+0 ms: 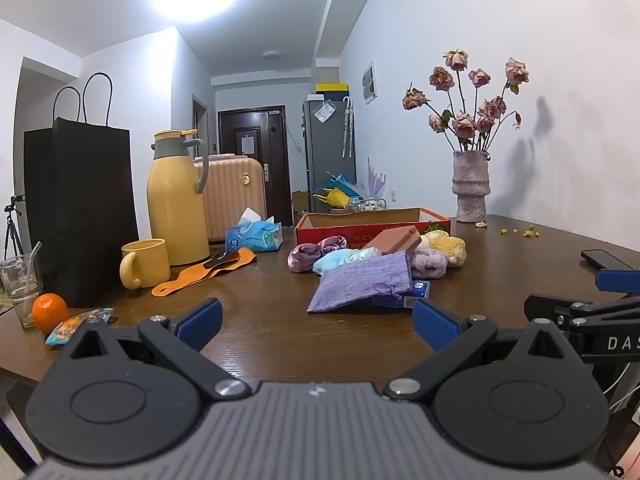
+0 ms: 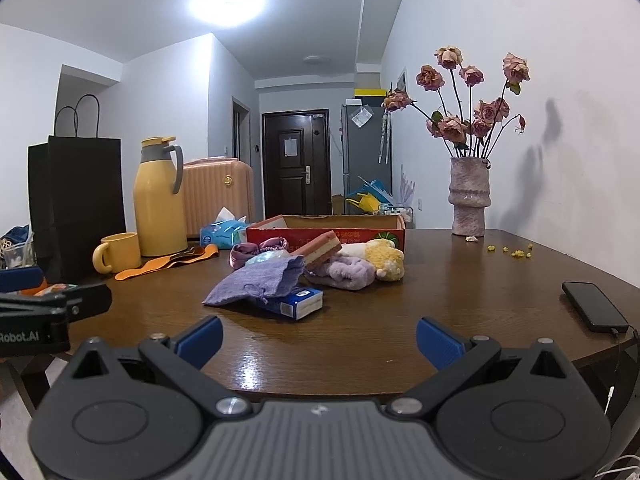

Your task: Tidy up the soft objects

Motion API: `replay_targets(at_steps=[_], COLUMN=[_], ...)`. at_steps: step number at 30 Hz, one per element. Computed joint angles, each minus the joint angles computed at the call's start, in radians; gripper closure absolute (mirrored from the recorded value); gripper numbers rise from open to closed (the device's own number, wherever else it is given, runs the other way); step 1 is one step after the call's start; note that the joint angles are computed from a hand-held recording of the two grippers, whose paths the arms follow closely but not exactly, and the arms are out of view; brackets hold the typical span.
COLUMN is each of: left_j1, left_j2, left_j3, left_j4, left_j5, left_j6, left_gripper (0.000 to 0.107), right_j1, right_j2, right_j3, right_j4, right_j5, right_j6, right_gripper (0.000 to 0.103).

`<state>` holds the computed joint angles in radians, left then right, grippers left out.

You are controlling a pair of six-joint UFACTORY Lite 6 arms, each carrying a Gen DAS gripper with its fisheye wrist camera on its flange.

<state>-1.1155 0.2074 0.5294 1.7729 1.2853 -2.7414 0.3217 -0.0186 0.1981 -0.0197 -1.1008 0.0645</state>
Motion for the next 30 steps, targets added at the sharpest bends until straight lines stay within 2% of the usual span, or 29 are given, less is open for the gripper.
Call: replay_targets(at_steps=[30], left_j1=[0.008], left_j2=[0.006], left_j3=[-0.004], left_j4=[0.006], left_j5=[-0.002], left_j6=[-0.013], left_gripper=[0.004], right_j1=[-0.008], right_j2=[0.014], right_j3=[0.009], right_j4=[-0.008], right_j5=[0.004], right_j6=[0.007], right_gripper=[0.0])
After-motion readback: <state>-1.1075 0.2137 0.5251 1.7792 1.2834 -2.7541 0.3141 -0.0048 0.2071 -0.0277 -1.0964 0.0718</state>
